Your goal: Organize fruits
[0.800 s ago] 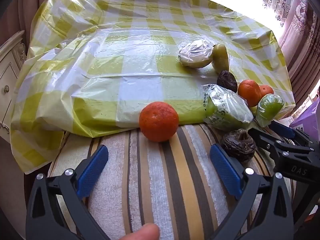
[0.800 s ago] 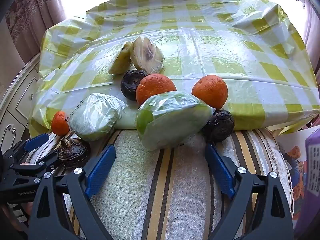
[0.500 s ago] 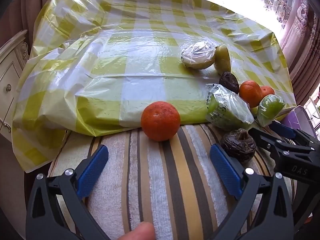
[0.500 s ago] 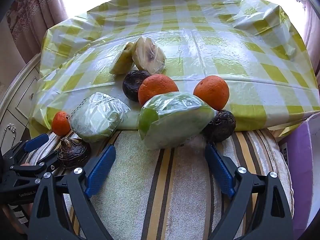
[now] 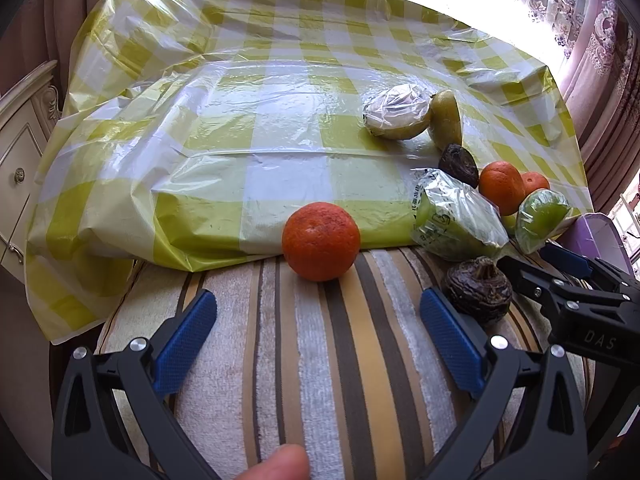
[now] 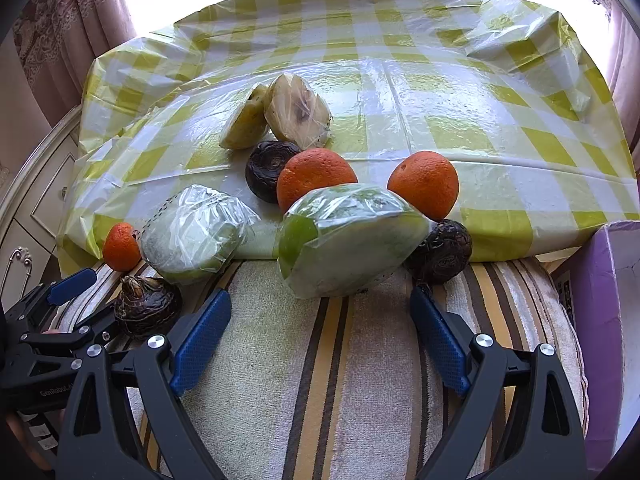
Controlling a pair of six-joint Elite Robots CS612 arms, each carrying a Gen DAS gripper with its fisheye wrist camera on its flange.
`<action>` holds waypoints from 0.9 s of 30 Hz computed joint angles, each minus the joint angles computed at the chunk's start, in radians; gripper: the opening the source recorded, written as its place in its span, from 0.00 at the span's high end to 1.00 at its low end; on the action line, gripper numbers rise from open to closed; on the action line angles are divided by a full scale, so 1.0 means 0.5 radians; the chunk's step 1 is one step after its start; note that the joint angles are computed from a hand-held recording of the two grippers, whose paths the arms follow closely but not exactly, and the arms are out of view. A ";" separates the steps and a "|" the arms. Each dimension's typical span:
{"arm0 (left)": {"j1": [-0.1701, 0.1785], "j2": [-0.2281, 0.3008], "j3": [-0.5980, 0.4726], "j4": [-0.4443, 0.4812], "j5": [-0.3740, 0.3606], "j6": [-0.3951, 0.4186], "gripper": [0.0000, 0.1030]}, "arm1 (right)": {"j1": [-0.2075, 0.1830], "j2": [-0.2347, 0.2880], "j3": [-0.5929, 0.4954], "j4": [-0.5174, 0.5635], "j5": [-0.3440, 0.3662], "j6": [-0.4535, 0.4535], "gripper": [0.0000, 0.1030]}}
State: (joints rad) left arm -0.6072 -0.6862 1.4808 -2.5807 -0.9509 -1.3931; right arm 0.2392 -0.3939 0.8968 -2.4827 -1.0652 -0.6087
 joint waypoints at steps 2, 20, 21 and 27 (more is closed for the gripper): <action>-0.003 -0.001 -0.003 0.016 0.014 -0.019 0.01 | 0.000 -0.001 0.001 -0.001 0.000 0.002 0.15; -0.001 0.001 -0.020 0.042 0.011 -0.031 0.01 | 0.001 -0.006 0.035 -0.090 0.001 0.016 0.15; -0.001 0.001 -0.019 0.041 0.012 -0.031 0.01 | 0.001 -0.003 0.033 -0.086 0.006 0.019 0.15; -0.003 0.003 -0.019 0.040 0.015 -0.034 0.01 | 0.000 -0.002 0.030 -0.084 0.008 0.019 0.15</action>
State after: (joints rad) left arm -0.6089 -0.6845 1.4711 -2.5606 -0.9432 -1.4100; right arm 0.2392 -0.3950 0.9119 -2.5248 -1.0612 -0.5993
